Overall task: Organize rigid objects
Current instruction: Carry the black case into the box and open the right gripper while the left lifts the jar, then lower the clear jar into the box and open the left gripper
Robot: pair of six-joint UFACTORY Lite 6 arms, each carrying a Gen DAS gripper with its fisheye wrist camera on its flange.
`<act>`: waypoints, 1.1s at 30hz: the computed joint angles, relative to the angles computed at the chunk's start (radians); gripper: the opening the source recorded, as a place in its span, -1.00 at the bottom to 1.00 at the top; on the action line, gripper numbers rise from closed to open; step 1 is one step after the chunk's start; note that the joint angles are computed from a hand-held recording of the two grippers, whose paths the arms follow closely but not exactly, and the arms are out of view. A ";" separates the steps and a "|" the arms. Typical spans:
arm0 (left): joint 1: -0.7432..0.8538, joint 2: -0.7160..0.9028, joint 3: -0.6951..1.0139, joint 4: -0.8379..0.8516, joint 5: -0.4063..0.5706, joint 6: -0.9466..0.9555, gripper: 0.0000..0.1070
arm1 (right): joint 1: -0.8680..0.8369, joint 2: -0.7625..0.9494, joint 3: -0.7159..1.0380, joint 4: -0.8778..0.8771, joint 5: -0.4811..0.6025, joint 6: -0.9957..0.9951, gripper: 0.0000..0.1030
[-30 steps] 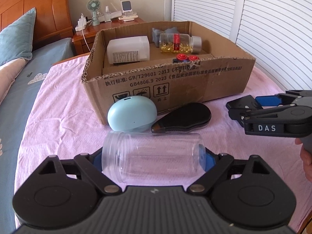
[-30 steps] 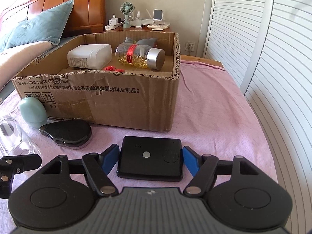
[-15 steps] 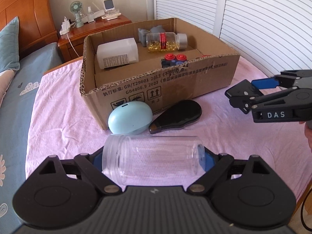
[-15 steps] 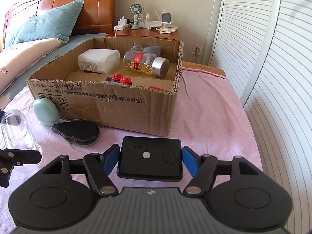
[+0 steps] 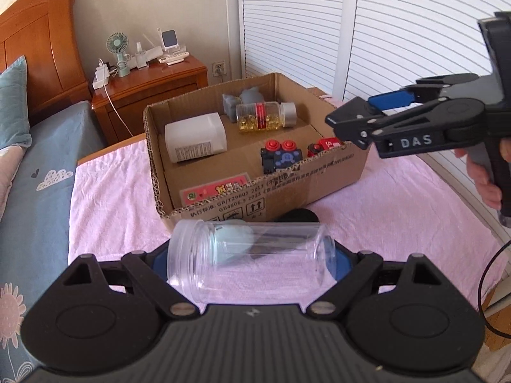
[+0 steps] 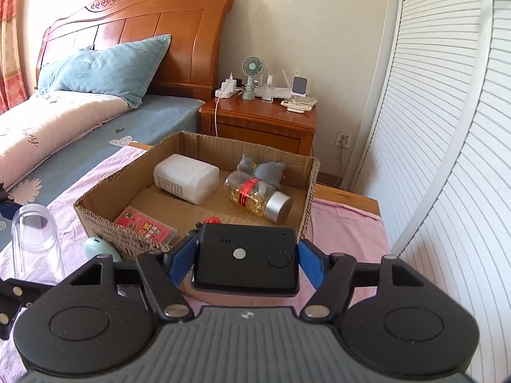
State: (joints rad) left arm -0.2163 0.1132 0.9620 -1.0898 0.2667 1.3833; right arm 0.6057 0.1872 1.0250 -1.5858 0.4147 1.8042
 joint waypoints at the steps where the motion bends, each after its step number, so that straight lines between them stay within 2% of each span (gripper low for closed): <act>1: 0.001 0.000 0.004 -0.008 -0.004 0.007 0.69 | -0.018 0.035 0.041 0.012 -0.024 -0.024 0.44; 4: 0.004 0.007 0.019 -0.014 -0.005 0.007 0.69 | -0.068 0.159 0.178 0.115 -0.086 -0.132 0.44; 7: 0.006 0.016 0.040 0.020 -0.003 -0.025 0.69 | -0.093 0.278 0.311 0.256 -0.089 -0.269 0.46; 8: 0.004 0.020 0.047 0.034 -0.006 -0.038 0.69 | -0.096 0.300 0.334 0.281 -0.085 -0.295 0.51; 9: 0.004 0.023 0.052 0.039 -0.006 -0.043 0.69 | -0.093 0.319 0.353 0.278 -0.072 -0.292 0.72; 10: 0.004 0.032 0.063 0.044 -0.006 -0.052 0.69 | -0.089 0.321 0.350 0.246 -0.060 -0.256 0.98; 13: 0.008 0.049 0.090 0.051 0.006 -0.074 0.69 | -0.082 0.277 0.290 0.148 -0.077 -0.123 1.00; 20: -0.010 0.124 0.215 0.148 0.006 -0.199 0.69 | -0.029 0.167 0.193 0.336 0.011 -0.205 1.00; 22: -0.020 0.175 0.290 0.250 0.008 -0.308 0.69 | -0.007 0.142 0.173 0.402 0.047 -0.243 1.00; 26: -0.050 0.333 0.506 0.563 0.039 -0.643 0.69 | 0.027 0.118 0.152 0.544 0.106 -0.305 1.00; 28: -0.067 0.411 0.610 0.698 0.058 -0.798 0.69 | 0.036 0.106 0.130 0.585 0.107 -0.307 1.00; 33: -0.096 0.573 0.817 0.896 0.106 -1.026 0.69 | 0.055 0.071 0.062 0.587 0.071 -0.257 1.00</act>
